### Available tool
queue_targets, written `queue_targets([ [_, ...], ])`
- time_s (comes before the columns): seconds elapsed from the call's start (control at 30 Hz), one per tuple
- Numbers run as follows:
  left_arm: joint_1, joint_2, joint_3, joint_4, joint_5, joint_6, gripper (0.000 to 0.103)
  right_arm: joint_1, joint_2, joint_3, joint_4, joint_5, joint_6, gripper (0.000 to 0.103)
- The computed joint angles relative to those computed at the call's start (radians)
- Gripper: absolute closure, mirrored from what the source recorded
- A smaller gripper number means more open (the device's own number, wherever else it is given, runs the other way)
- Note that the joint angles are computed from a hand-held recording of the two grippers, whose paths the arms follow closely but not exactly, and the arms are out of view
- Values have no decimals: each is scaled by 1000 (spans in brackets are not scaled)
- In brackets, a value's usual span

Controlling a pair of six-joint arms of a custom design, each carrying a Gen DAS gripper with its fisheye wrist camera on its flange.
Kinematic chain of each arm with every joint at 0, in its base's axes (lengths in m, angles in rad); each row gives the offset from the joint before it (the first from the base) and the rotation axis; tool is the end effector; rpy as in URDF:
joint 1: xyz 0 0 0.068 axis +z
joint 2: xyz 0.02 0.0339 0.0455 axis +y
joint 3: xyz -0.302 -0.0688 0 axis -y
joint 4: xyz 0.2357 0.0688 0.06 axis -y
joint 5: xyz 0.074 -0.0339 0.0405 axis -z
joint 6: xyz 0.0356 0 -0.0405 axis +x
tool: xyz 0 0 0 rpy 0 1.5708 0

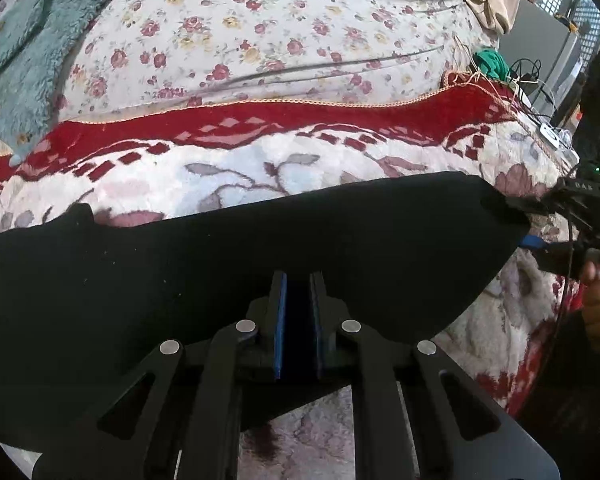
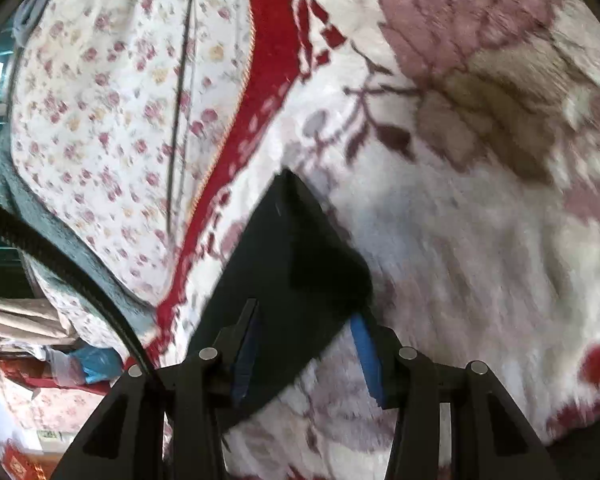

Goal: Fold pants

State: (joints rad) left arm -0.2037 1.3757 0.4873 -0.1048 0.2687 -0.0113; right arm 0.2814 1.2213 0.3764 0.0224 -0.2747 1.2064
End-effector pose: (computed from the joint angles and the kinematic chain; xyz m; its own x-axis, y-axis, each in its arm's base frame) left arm 0.2094 -0.0529 0.1739 -0.8242 0.1591 -0.5435 0.3277 0.9167 -0.2286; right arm 0.1814 0.0625 0.1814 -0.6663 0.7435 -0.0567 0.4994 0.5014 0.7066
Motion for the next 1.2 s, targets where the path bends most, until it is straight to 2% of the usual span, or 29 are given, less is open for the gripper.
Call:
queue_targets([
  [0.1,0,0,-2,3,1,-6,94,-66,96,-70,216,-85,17,59],
  [0.2,4,-1,-5,5,7,-2,94,-90,146,-141,419,-103,92,59],
  [0.27,7,3,-5,10,10,-2,94,-69,140,-126,396,-80,48,62],
  [0.33,8,8,-6,18,12,-7,94,-36,145,-102,363,-44,-3,73],
  [0.37,9,10,-6,20,13,-10,94,-41,177,-115,419,-65,7,76],
  [0.5,3,11,-9,33,5,-18,94,-73,262,-164,598,-104,68,76],
  [0.6,-3,6,-4,23,4,-31,94,-72,306,-215,749,-71,139,76],
  [0.63,-3,11,4,13,18,-29,94,-64,289,-211,718,-58,119,80],
  [0.7,-7,21,26,-16,35,-23,94,-25,221,-150,537,0,40,86],
  [0.73,-7,23,35,-28,39,-20,94,-13,198,-134,490,20,22,89],
  [0.83,-3,46,74,-71,42,-14,94,3,141,-113,402,55,-13,90],
  [0.97,21,100,108,-103,79,-15,94,19,105,-101,361,75,-46,90],
  [1.07,40,95,120,-138,100,6,94,40,89,-64,285,101,-90,90],
  [1.2,140,80,159,-229,137,40,94,155,57,60,110,235,-194,90],
])
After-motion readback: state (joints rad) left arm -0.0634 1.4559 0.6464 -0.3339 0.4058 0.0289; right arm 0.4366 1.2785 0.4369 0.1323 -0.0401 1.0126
